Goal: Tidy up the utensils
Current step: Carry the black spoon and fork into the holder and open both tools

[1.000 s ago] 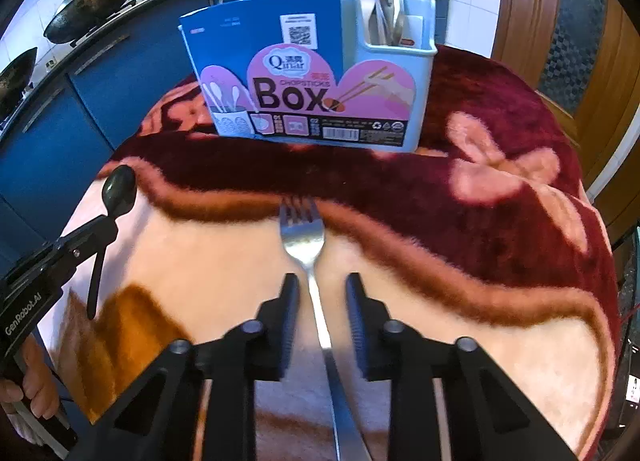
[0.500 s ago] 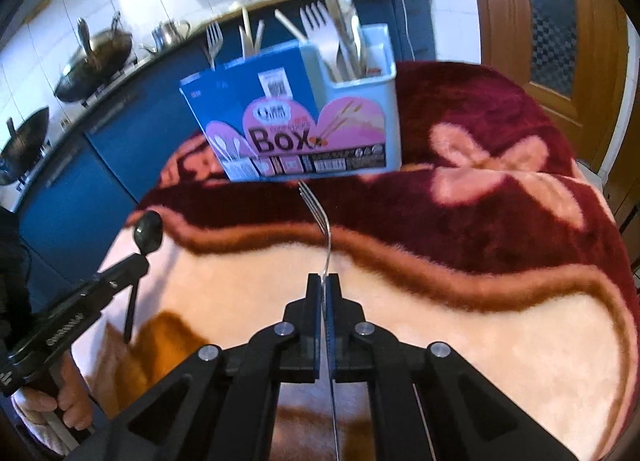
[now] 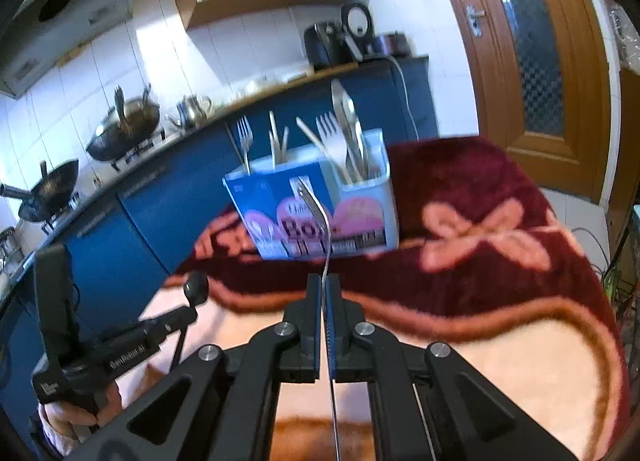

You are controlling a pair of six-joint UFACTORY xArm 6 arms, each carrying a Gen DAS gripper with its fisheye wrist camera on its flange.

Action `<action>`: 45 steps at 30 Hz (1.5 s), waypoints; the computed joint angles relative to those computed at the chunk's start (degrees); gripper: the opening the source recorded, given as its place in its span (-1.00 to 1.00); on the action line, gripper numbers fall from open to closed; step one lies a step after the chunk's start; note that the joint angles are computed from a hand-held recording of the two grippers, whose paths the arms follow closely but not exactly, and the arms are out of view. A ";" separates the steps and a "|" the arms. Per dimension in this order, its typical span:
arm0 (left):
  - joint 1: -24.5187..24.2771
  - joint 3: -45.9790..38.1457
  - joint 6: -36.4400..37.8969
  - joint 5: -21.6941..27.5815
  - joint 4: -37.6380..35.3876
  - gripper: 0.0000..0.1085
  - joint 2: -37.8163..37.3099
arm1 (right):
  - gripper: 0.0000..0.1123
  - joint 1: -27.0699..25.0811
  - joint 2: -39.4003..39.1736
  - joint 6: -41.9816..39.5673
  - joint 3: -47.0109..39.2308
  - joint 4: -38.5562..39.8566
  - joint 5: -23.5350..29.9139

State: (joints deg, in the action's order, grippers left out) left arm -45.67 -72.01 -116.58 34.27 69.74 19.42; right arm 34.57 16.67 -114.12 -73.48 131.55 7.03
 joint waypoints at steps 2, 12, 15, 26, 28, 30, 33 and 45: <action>0.05 -0.45 0.44 0.25 0.08 -0.96 0.02 | -0.94 -0.56 -0.80 -5.37 -0.09 5.05 0.52; 2.08 -5.62 2.52 2.41 5.28 -0.96 -0.24 | -0.94 -2.43 -0.79 -18.77 -4.16 16.49 2.77; 3.27 -8.12 2.74 2.96 7.84 -0.96 0.05 | -0.94 -2.87 0.88 -18.48 -7.14 16.59 3.06; 8.67 -20.42 -1.12 1.36 18.35 -0.96 5.80 | -0.94 -4.76 11.03 -17.62 -23.85 16.80 3.71; 9.58 -22.57 -2.57 0.47 20.04 -0.96 7.61 | -0.94 -4.90 13.15 -17.61 -27.01 17.13 3.60; 10.33 -24.68 -2.90 -0.27 20.78 -0.96 9.60 | -0.94 -5.05 16.59 -16.36 -31.79 16.76 3.14; 11.19 -27.36 -3.98 -1.14 22.28 -0.96 12.51 | -0.94 -5.07 21.60 -13.20 -38.75 14.64 1.61; 11.93 -31.38 -8.18 -0.58 24.71 -0.96 19.02 | -0.93 -4.67 37.68 -16.15 -60.93 16.01 -3.33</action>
State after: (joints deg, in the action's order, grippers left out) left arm -33.74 -103.39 -124.76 33.68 94.44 38.44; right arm 29.90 54.34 -130.27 -134.41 147.56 3.70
